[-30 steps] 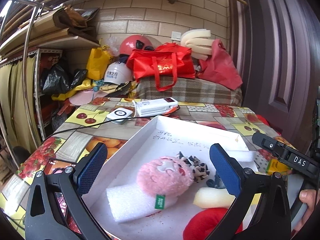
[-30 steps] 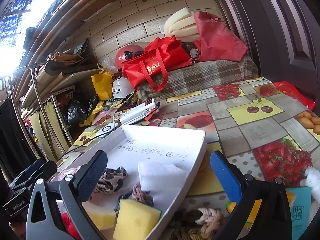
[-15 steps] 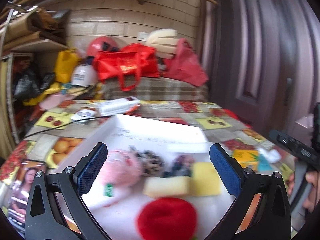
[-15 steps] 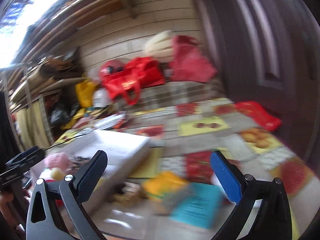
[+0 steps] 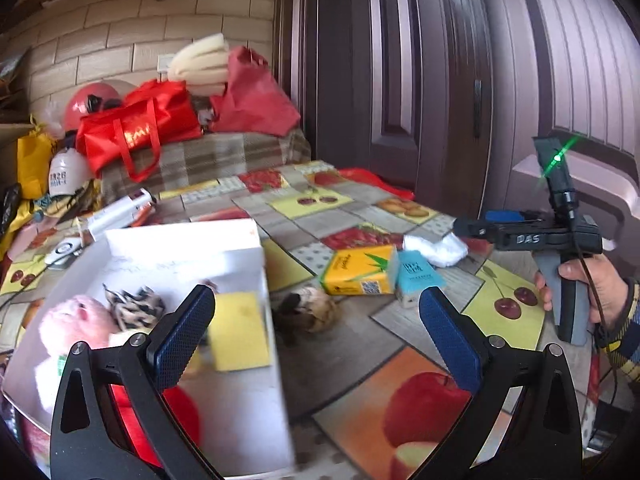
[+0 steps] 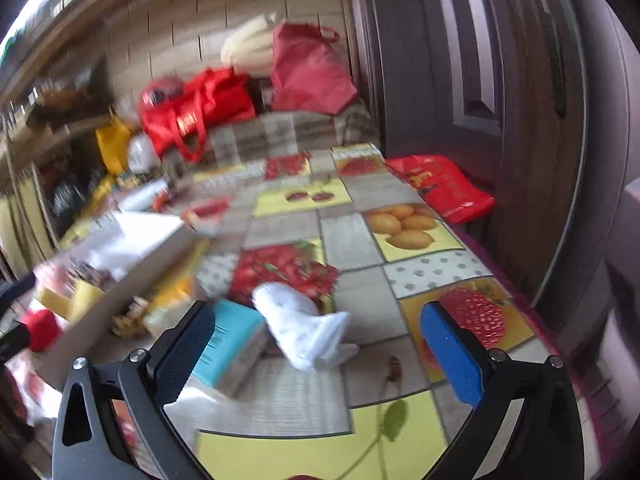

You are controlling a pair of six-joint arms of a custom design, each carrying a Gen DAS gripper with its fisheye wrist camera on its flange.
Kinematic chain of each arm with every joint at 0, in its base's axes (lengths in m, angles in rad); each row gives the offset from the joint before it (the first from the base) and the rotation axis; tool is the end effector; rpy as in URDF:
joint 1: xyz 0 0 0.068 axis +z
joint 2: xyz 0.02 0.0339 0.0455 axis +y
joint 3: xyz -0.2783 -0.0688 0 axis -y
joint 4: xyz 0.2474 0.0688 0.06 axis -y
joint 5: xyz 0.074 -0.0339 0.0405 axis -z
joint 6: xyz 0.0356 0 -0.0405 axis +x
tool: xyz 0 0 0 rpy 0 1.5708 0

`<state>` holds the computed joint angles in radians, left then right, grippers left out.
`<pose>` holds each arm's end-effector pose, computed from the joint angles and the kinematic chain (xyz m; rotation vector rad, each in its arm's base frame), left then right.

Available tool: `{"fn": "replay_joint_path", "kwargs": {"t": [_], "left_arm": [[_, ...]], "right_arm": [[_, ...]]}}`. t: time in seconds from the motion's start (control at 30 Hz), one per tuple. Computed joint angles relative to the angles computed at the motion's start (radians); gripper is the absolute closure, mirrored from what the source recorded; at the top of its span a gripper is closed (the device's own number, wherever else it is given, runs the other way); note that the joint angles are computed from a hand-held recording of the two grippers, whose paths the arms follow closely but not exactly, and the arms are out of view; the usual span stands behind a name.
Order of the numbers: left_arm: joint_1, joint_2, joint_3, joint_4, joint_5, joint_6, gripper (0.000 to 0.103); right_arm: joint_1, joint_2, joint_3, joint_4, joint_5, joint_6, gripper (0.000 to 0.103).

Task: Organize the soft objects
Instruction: 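Move both tools back toward the remaining soft items, then grasp the knotted rope toy with the left gripper while the right gripper grasps the white sock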

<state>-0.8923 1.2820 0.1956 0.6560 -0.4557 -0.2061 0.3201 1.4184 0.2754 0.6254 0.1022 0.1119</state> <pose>0.1411 -0.1500 0.1451 0.3816 1.9268 -0.2661 0.2195 0.0689 0.1342 -0.1552 2.0834 0.1559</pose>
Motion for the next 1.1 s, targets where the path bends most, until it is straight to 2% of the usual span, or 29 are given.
{"fn": "replay_joint_path", "kwargs": {"t": [0.07, 0.17, 0.3, 0.37, 0.4, 0.47, 0.5, 0.77, 0.87, 1.0, 1.1], "left_arm": [[-0.026, 0.057, 0.048, -0.032, -0.03, -0.032, 0.0], [-0.043, 0.111, 0.081, -0.022, -0.035, -0.07, 0.0], [-0.038, 0.207, 0.167, -0.042, 0.007, -0.096, 0.0], [-0.026, 0.257, 0.219, -0.052, 0.021, -0.117, 0.0], [-0.018, 0.28, 0.244, -0.059, 0.027, -0.134, 0.001], [0.003, 0.323, 0.293, -0.083, 0.037, -0.183, 0.001], [0.014, 0.337, 0.311, -0.096, 0.046, -0.203, 0.001], [0.085, 0.466, 0.49, -0.282, 0.122, -0.276, 0.001], [0.094, 0.527, 0.592, -0.43, 0.127, -0.29, 0.001], [0.046, 0.524, 0.593, -0.464, 0.145, -0.255, 0.001], [-0.006, 0.457, 0.497, -0.393, 0.209, -0.223, 0.001]], "right_arm": [[-0.02, 0.046, 0.049, -0.059, -0.02, -0.011, 0.001], [-0.078, 0.092, 0.074, -0.043, -0.14, -0.008, 0.006], [-0.124, 0.174, 0.148, -0.07, -0.261, 0.004, 0.007], [-0.155, 0.224, 0.19, -0.082, -0.358, 0.043, 0.009], [-0.161, 0.243, 0.209, -0.094, -0.379, 0.053, 0.012], [-0.17, 0.267, 0.236, -0.128, -0.404, 0.061, 0.026], [-0.176, 0.278, 0.246, -0.14, -0.419, 0.064, 0.028], [-0.246, 0.302, 0.235, -0.102, -0.557, 0.112, 0.03], [-0.267, 0.313, 0.236, -0.093, -0.594, 0.126, 0.03], [-0.28, 0.316, 0.231, -0.083, -0.621, 0.134, 0.03], [-0.271, 0.305, 0.228, -0.092, -0.614, 0.121, 0.03]]}}
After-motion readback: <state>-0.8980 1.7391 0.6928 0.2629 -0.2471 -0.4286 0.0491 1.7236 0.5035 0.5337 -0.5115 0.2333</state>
